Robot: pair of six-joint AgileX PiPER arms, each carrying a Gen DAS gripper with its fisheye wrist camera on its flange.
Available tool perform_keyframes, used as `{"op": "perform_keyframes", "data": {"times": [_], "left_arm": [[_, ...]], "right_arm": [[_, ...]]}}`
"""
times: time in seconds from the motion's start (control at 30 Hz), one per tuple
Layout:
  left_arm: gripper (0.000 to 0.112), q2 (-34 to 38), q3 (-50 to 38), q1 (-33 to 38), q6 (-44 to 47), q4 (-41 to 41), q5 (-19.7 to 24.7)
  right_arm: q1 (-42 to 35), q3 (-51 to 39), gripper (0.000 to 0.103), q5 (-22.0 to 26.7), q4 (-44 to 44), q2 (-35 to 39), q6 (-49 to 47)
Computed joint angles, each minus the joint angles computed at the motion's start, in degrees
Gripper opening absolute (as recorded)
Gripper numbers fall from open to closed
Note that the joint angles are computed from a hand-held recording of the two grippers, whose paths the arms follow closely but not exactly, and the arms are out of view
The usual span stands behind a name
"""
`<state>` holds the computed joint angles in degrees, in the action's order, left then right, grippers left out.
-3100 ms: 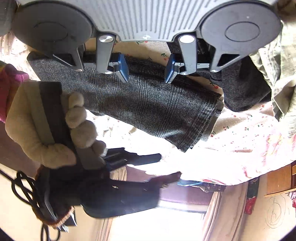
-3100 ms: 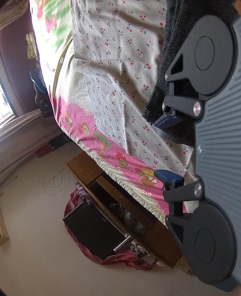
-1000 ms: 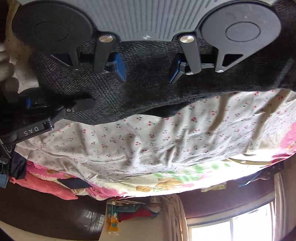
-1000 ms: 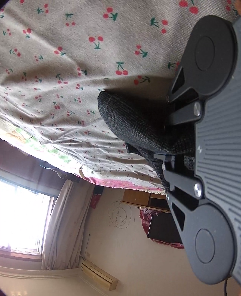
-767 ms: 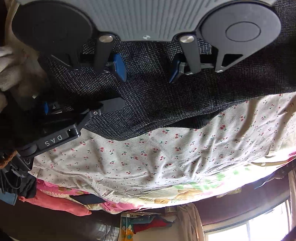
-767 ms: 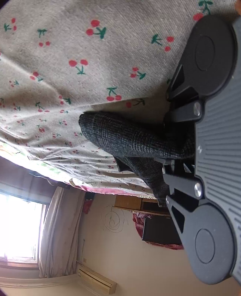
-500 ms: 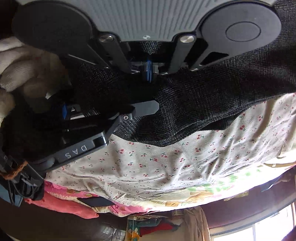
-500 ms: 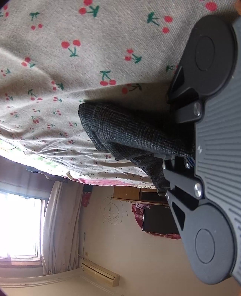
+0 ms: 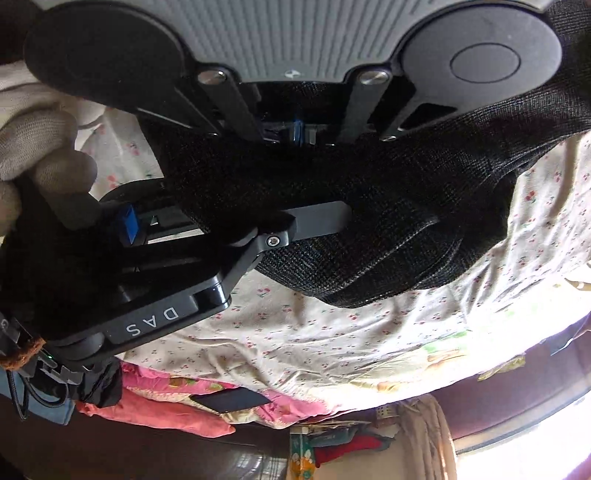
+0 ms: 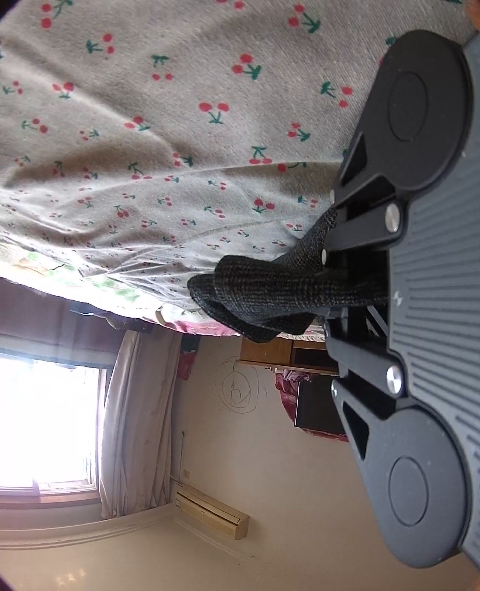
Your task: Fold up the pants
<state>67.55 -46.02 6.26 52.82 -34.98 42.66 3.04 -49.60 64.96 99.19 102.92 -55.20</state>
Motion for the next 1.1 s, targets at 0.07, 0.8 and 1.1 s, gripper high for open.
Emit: {"op": "perform_keyframes", "data": {"times": [0.07, 0.8, 1.1], "left_arm": [[0.01, 0.23, 0.15, -5.08, -0.32, -0.93, -1.04], [0.047, 1.03, 8.09, 52.35, 36.93, -21.88, 2.53], [0.051, -0.62, 12.94, 66.73, 44.9, -33.49, 11.9]], "right_arm": [[-4.74, 0.35, 0.01, -0.09, -5.19, -3.31, 3.67], [11.42, -0.44, 0.026, -52.82, -55.03, -21.91, 39.9], [35.71, -32.68, 0.026, -34.14, -47.03, 1.98, 37.11]]}}
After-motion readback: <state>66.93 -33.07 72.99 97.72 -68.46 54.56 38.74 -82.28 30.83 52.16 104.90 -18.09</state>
